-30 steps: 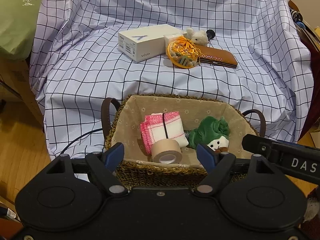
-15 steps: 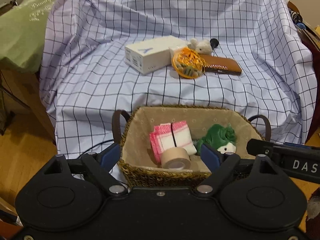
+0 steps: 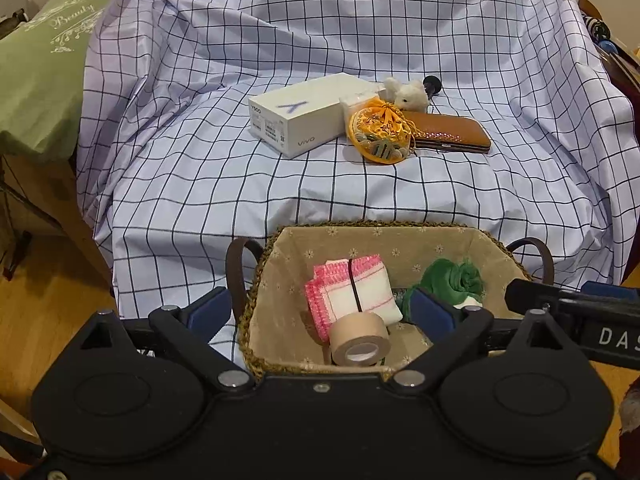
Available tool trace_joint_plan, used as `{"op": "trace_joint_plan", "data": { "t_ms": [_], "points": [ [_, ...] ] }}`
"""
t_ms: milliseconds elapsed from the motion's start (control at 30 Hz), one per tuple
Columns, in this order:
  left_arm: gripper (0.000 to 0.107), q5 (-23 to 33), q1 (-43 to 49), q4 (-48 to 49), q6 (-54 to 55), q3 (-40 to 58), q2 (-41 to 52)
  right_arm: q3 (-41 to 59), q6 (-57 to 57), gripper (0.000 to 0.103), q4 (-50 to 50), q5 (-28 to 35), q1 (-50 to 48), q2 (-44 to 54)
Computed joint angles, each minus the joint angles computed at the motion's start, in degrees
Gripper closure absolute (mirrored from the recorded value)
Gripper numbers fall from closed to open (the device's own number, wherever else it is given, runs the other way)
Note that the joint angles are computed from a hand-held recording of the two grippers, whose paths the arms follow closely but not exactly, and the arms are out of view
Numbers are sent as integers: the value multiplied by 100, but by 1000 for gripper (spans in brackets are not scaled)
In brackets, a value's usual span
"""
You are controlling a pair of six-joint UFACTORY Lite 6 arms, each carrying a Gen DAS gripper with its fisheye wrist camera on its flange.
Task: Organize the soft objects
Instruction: 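Withdraw both open grippers from the basket toward the remaining items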
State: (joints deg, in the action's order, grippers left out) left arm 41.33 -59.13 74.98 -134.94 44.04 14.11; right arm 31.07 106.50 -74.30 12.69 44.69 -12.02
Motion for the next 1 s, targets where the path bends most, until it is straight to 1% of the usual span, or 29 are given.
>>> {"op": "trace_joint_plan", "data": {
  "t_ms": [133,233,300,400,533,767,1000],
  "points": [
    [13,-133,228,143,205,37,-63,248,-71,10,-123,34,-161,245],
    [12,-167,409,258,435,140,-54,510,54,7,-443,131,-275,499],
    [12,-288,591,388,544,208,-45,748,144,6,-678,106,-424,718],
    [12,-463,901,599,689,392,75,1234,28,4,-763,17,-678,1139],
    [12,-771,1355,818,915,745,376,2061,-416,4,-654,21,-955,1868],
    [12,-1242,1978,1067,1268,1424,989,3953,-1857,4,242,25,-1397,3469],
    [12,-1675,2438,1073,1662,2052,1532,6795,-4252,4,2055,429,-1542,5523]
  ]
}}
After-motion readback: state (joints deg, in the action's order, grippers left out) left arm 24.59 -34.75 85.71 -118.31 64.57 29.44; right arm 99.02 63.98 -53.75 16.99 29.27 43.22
